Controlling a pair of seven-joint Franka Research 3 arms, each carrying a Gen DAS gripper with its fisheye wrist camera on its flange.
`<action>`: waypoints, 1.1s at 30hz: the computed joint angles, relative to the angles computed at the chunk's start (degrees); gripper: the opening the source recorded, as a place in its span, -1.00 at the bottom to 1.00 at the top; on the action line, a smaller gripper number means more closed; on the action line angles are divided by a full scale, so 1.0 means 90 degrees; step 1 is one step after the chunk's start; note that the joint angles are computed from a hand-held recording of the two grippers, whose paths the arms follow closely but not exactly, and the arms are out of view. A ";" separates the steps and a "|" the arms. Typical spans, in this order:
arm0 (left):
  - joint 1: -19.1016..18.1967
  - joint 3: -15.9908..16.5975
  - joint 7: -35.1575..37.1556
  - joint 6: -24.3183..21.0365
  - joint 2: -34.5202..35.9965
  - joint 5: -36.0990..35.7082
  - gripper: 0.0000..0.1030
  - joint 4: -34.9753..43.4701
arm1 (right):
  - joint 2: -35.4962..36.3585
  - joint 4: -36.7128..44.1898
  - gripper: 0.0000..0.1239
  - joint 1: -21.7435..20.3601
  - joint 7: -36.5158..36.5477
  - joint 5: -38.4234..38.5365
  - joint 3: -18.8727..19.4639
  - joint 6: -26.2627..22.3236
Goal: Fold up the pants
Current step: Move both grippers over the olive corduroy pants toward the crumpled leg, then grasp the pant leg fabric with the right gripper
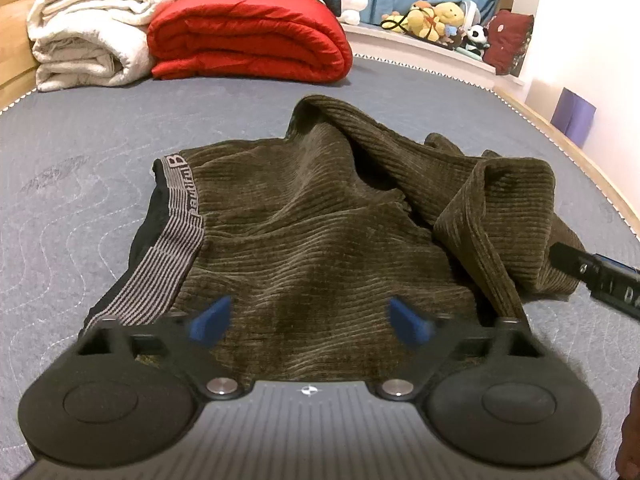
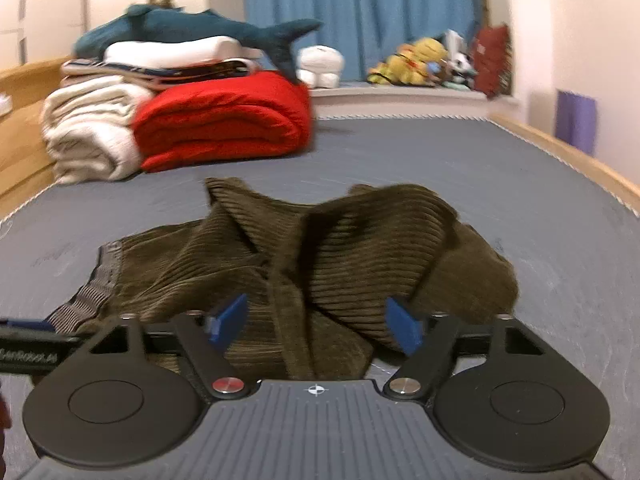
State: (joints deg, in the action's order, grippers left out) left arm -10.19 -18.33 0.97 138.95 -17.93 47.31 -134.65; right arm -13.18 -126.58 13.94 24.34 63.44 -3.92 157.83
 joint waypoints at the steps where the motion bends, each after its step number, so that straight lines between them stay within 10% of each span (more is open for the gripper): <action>1: -0.0003 0.0000 0.0018 -0.0027 0.0006 -0.0010 0.28 0.0001 | 0.0069 0.0040 0.18 -0.0048 0.0231 -0.0100 0.0032 0.0076; 8: -0.0003 0.0047 0.0108 0.0120 -0.0032 -0.0088 0.19 -0.0057 | 0.0553 0.0469 0.20 -0.0394 0.1847 -0.0952 0.0027 -0.0728; 13: -0.0002 0.0074 0.0275 0.0206 -0.0053 -0.0255 0.27 -0.0092 | 0.0520 0.0412 0.40 -0.0376 0.0969 -0.0870 0.0104 -0.1456; 18: 0.0020 0.0063 0.0296 0.0193 -0.0169 -0.0321 0.30 -0.0204 | 0.0476 0.0082 0.36 -0.0211 0.0362 -0.1348 0.0366 -0.0862; 25: 0.0074 0.0060 0.0334 0.0202 -0.0434 -0.0455 0.31 -0.0415 | 0.0350 -0.0266 -0.85 -0.0101 0.0056 -0.1803 0.0354 -0.0205; 33: 0.0114 0.0025 0.0381 0.0225 -0.0644 -0.0562 0.31 -0.0573 | -0.0065 -0.0219 -0.89 -0.0140 -0.1254 -0.0395 -0.0257 -0.0908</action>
